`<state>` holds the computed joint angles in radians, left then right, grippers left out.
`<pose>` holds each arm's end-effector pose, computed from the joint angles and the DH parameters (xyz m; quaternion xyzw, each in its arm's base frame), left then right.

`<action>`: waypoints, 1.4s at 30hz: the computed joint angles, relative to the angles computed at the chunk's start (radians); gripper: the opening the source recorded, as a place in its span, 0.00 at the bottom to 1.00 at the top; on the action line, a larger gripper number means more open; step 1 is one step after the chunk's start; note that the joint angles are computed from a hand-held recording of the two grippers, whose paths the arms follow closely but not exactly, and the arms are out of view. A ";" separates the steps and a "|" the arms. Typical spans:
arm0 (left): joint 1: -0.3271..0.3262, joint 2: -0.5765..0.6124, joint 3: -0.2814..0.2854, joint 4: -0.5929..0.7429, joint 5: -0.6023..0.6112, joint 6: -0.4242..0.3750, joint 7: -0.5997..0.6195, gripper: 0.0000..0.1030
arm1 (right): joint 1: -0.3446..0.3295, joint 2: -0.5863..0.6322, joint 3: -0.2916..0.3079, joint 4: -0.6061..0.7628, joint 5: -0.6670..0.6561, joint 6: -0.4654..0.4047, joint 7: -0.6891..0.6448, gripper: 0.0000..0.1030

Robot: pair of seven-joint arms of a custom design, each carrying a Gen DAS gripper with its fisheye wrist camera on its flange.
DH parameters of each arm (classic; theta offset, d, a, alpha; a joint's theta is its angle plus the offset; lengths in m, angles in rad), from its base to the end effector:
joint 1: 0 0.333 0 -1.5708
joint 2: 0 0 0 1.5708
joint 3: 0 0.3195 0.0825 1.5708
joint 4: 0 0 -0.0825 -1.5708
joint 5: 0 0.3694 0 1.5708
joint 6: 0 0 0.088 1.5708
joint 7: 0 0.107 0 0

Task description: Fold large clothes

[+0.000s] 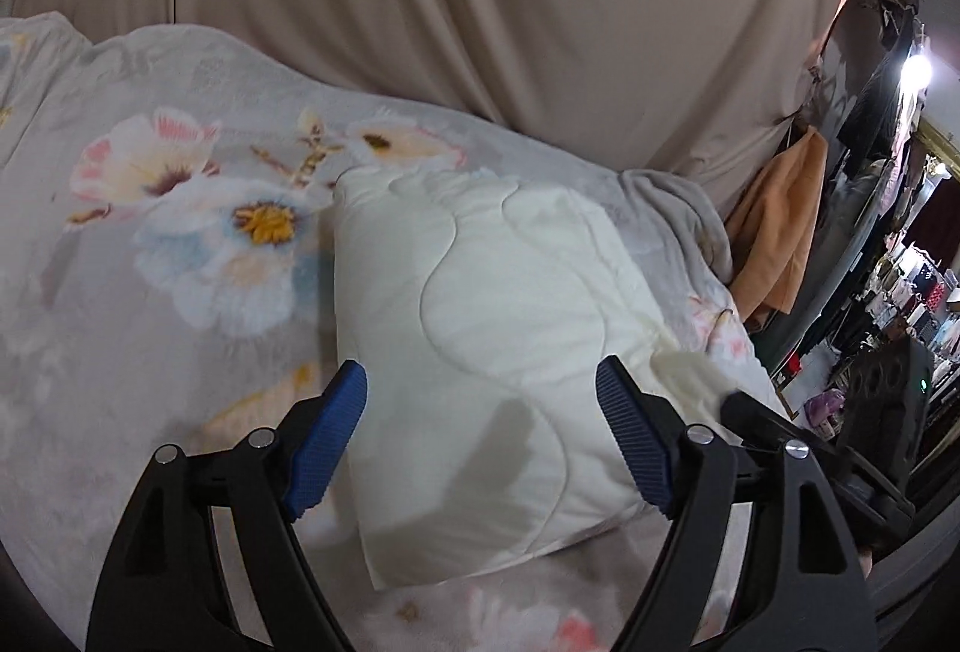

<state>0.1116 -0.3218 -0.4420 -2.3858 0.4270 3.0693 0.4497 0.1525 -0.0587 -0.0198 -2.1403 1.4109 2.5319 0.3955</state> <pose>0.4401 -0.2074 0.5501 -0.7147 0.5118 -0.4321 0.2015 0.5442 0.0617 0.4821 -0.6784 0.5288 -0.0383 0.5086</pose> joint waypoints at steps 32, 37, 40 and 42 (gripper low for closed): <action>-0.195 0.341 0.059 0.344 0.486 -0.338 -0.181 0.75 | -0.171 0.069 -0.019 -0.035 0.158 -0.113 0.023 0.38; -0.254 0.341 0.119 0.347 0.476 -0.344 -0.173 0.75 | -0.123 0.056 -0.018 0.040 0.168 -0.021 0.014 0.47; -0.291 0.341 0.154 0.349 0.467 -0.350 -0.166 0.75 | -0.098 0.113 -0.004 0.137 0.107 0.030 0.084 0.51; -0.314 0.339 0.179 0.347 0.461 -0.349 -0.163 0.75 | -0.088 0.174 0.007 0.211 0.039 0.060 0.169 0.53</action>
<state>-0.2022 0.0176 -0.2633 -2.0390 0.8875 2.7206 0.2866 0.0640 0.1152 -0.0124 -1.9297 1.4495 2.5920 0.5640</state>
